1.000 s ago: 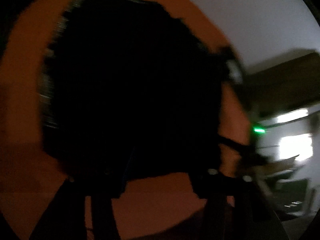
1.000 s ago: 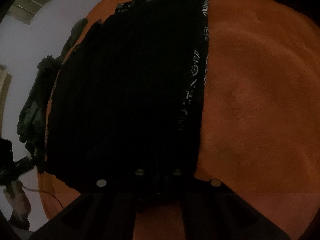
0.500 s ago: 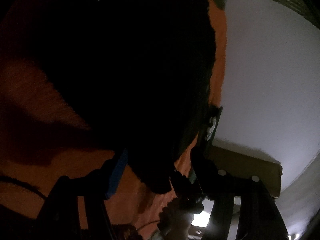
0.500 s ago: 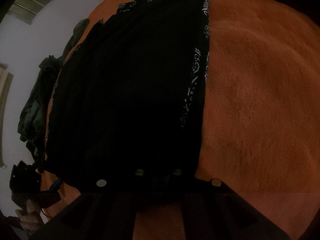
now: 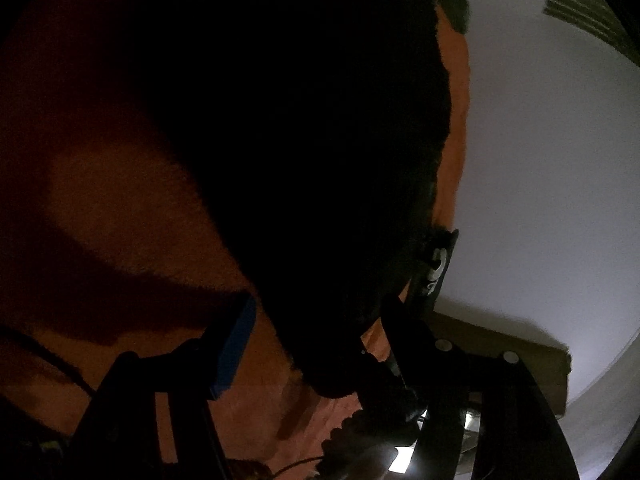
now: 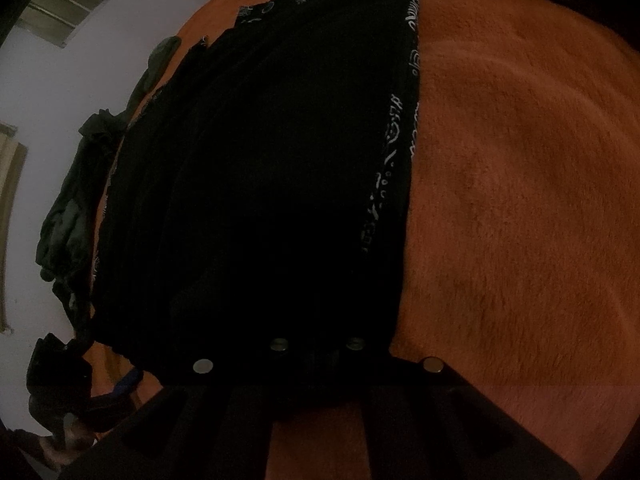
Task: Fold clothes
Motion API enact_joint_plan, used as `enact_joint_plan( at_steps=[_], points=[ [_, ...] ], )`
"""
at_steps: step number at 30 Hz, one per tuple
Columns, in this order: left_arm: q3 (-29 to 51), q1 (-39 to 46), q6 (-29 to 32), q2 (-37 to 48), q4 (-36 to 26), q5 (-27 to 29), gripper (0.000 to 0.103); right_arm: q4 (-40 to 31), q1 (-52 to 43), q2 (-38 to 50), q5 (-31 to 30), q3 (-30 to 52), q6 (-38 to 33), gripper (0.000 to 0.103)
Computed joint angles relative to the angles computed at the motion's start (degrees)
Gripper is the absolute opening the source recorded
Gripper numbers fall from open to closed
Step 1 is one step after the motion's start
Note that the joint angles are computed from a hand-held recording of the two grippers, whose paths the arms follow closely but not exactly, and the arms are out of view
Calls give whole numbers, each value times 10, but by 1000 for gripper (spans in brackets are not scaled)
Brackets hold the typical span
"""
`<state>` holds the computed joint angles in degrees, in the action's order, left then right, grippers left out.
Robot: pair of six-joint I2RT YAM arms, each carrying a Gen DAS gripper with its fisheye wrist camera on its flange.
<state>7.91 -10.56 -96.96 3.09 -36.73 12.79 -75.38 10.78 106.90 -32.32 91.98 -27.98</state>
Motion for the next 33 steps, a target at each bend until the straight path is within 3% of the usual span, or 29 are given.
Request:
enact_joint_plan(
  at_steps=[2,7,10,13,17,23,25,31,33],
  points=[
    [-3,-46,-3,14,15,-46,66,13,13,-4,0,-8,16,0],
    [-14,-78,-35,-1,10,-84,66,40,35,-9,-1,-25,43,0],
    [-14,-73,-29,28,36,-83,66,57,54,-11,-1,-32,65,0],
    [-15,-87,-33,11,15,-102,66,69,66,-12,-1,-37,80,0],
    [-13,-89,-14,56,55,-97,65,70,64,-15,0,-41,76,0],
    [-6,-84,-16,11,0,-111,60,67,60,-15,-4,-40,71,0],
    [-10,-82,-23,43,39,-114,58,68,58,-16,-10,-43,71,0],
    [-27,-94,-37,74,104,-124,29,50,38,-9,-30,-40,53,3],
    [-33,-108,-62,125,157,-135,12,47,36,-8,-32,-39,50,4]
  ],
)
